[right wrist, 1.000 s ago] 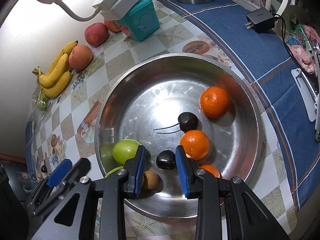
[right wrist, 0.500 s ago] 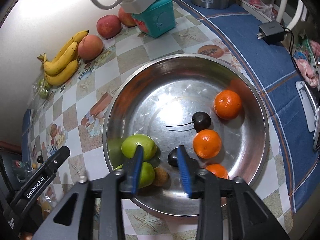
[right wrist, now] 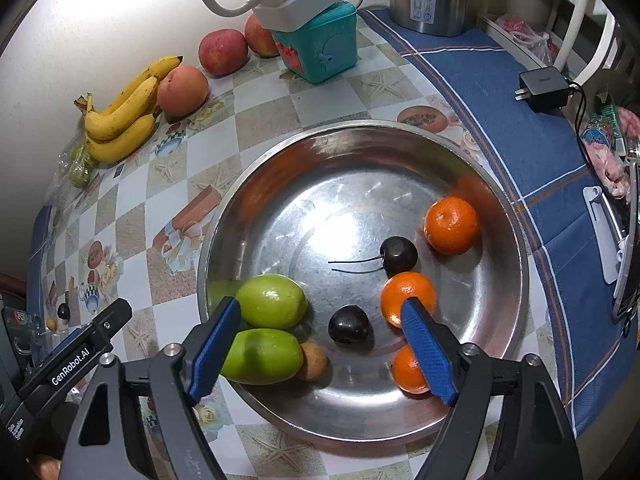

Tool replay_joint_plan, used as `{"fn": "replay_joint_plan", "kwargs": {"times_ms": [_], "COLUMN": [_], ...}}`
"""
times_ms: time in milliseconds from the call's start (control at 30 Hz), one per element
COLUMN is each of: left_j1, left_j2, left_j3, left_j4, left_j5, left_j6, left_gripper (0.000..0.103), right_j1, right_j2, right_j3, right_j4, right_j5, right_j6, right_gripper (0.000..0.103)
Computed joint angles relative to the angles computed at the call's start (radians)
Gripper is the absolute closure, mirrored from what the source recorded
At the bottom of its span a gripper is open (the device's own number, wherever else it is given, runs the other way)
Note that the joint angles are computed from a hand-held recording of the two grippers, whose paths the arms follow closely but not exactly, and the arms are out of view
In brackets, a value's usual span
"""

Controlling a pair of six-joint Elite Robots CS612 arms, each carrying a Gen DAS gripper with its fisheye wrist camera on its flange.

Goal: Organize fruits
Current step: 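Move the left tool to the small brown kiwi while the right tool approaches a dark plum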

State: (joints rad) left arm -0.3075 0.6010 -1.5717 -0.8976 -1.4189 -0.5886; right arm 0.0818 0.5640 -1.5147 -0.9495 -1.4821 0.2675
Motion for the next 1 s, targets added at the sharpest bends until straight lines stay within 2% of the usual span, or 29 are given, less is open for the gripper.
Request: {"fn": "replay_joint_plan", "kwargs": {"times_ms": [367, 467, 667, 867, 1000], "left_j1": [-0.005, -0.003, -0.001, 0.009, 0.027], "left_j2": [0.004, 0.004, 0.004, 0.007, 0.012], "left_j3": [-0.010, -0.013, -0.019, -0.033, -0.048], "left_j4": [-0.009, -0.013, -0.005, -0.001, 0.006], "left_j5": [0.054, 0.061, 0.088, 0.101, 0.089], "left_j6": [0.012, 0.025, 0.074, 0.168, 0.168], "left_gripper": [0.000, 0.000, 0.000, 0.000, 0.000], "right_j1": [0.004, 0.006, 0.012, 0.027, 0.045], "right_j2": [0.001, 0.002, 0.001, -0.003, -0.007], "right_j3": [0.000, -0.002, 0.001, 0.011, 0.022], "right_j4": [-0.010, -0.021, -0.022, -0.026, -0.034], "right_j5": [-0.028, -0.035, -0.054, -0.056, -0.054], "right_j6": [-0.004, -0.009, -0.012, -0.035, -0.079], "right_gripper": [0.010, 0.001, 0.001, 0.001, 0.001]}}
